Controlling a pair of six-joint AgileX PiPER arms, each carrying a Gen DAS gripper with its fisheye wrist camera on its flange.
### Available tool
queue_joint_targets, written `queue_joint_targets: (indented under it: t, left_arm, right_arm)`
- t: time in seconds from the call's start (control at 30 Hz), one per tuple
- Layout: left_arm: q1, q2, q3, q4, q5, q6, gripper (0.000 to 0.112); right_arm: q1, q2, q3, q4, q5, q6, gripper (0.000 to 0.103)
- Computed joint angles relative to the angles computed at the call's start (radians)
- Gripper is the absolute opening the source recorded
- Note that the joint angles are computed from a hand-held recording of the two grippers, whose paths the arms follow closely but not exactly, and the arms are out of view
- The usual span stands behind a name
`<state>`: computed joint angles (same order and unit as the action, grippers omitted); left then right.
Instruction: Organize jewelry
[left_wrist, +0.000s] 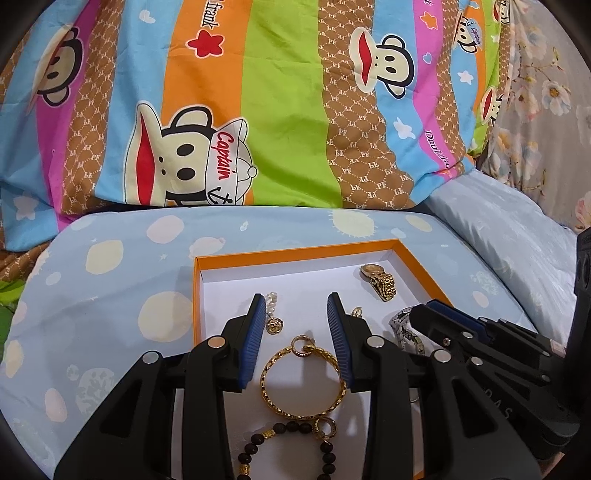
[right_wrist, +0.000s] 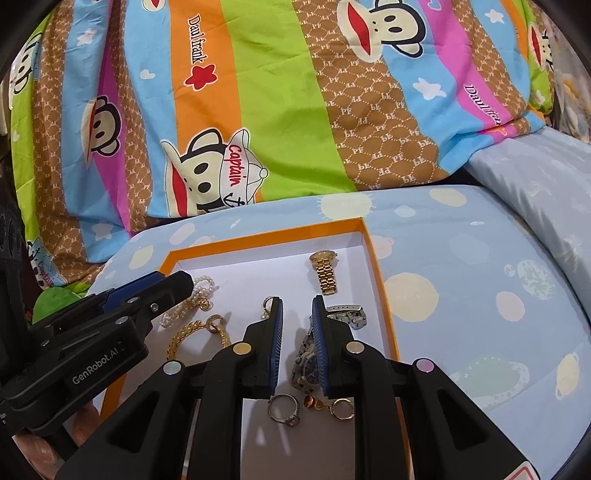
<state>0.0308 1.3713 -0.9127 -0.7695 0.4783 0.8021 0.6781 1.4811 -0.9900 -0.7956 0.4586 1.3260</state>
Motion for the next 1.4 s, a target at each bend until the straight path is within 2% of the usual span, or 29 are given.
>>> queue_joint_targets:
  t: [0.07,0.27,0.37,0.6,0.7,0.77,0.87,1.2,1.33,1.4]
  left_arm:
    - [0.003,-0.029,0.014,0.011,0.003,-0.01,0.033]
    - [0.06,-0.16,0.08,-0.023,0.081,0.021,0.033]
    - [0.088,-0.234,0.119,-0.021,0.12,0.021,0.033]
    - [0.162,-0.379,0.213,0.005,0.193,0.019,0.034]
    - [0.192,-0.437,0.256,0.021,0.214,0.017,0.034]
    - [0.204,-0.476,0.283,0.041,0.228,0.008,0.041]
    - [0.202,-0.535,0.321,0.076,0.229,-0.031,0.05]
    - [0.046,-0.631,0.385,0.306,0.147,-0.306,0.054]
    - [0.046,-0.633,0.385,0.335,0.136,-0.348,0.061]
    - [0.047,-0.626,0.384,0.341,0.132,-0.357,0.062]
  right_arm:
    - [0.017,-0.02,0.011,-0.019,0.021,0.024,0.017]
    - [0.128,-0.106,0.075,-0.126,0.127,0.169,0.018]
    - [0.192,-0.15,0.111,-0.168,0.182,0.245,0.029]
    - [0.352,-0.222,0.174,-0.202,0.331,0.372,0.033]
    - [0.423,-0.244,0.195,-0.206,0.394,0.419,0.039]
    - [0.474,-0.249,0.205,-0.209,0.442,0.448,0.045]
    - [0.537,-0.251,0.211,-0.209,0.499,0.48,0.051]
    - [0.633,-0.238,0.199,-0.21,0.629,0.529,0.071]
    - [0.618,-0.243,0.203,-0.194,0.622,0.529,0.079]
    - [0.61,-0.244,0.204,-0.187,0.615,0.525,0.082]
